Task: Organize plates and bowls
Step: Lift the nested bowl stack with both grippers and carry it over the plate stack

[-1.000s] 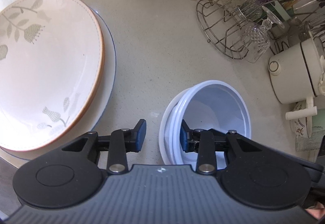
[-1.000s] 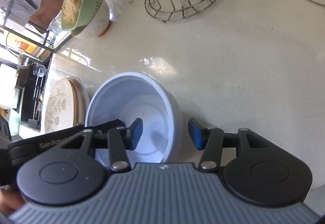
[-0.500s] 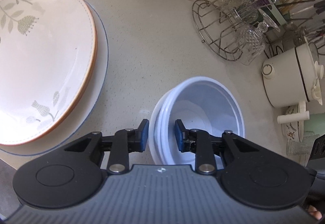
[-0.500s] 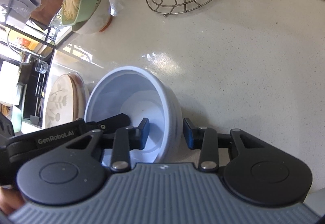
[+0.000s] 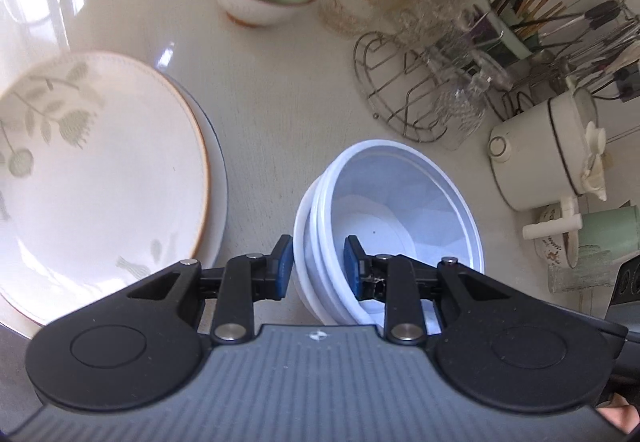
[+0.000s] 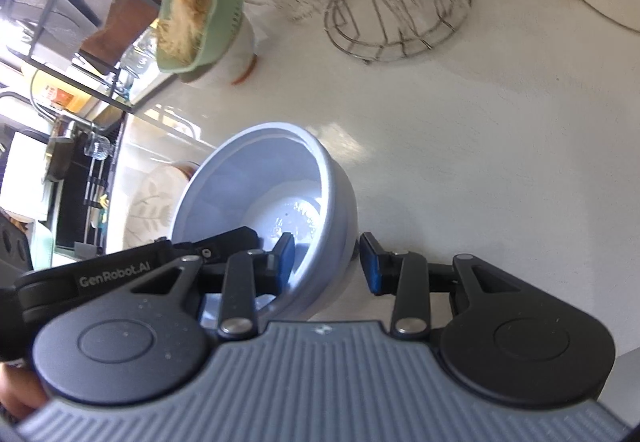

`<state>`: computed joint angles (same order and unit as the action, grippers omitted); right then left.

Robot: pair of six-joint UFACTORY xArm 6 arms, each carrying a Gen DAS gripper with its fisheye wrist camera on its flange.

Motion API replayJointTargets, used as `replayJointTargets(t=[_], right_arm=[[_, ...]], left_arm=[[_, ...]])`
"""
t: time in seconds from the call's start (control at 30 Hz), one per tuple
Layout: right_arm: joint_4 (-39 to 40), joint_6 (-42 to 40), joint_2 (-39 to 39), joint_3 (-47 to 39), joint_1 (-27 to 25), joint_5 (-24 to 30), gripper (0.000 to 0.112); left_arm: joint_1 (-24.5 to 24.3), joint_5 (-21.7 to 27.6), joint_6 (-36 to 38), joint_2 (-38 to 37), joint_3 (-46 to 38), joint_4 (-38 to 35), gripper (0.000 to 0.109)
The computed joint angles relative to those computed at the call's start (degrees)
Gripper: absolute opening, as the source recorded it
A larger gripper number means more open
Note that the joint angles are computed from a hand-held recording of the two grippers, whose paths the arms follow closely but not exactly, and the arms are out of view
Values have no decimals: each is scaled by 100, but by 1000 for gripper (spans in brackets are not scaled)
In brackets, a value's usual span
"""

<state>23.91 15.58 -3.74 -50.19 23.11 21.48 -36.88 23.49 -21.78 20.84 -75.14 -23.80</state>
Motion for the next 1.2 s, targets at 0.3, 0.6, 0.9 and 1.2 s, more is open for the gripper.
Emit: replayJointTargets(t=[0.3, 0.6, 0.9, 1.2], right_arm=[[-597, 556, 34, -424, 183, 35, 39], [-1045, 865, 379, -1011, 506, 78, 39], [-1256, 1002, 1089, -1776, 864, 162, 39], [-1567, 1469, 1937, -2566, 1238, 199, 39]], left_arm=[[248, -12, 435, -557, 326, -253, 32], [612, -76, 721, -1023, 695, -417, 32], [1093, -44, 1150, -1294, 1100, -689, 32], [1613, 132, 1716, -1281, 1301, -872, 32]])
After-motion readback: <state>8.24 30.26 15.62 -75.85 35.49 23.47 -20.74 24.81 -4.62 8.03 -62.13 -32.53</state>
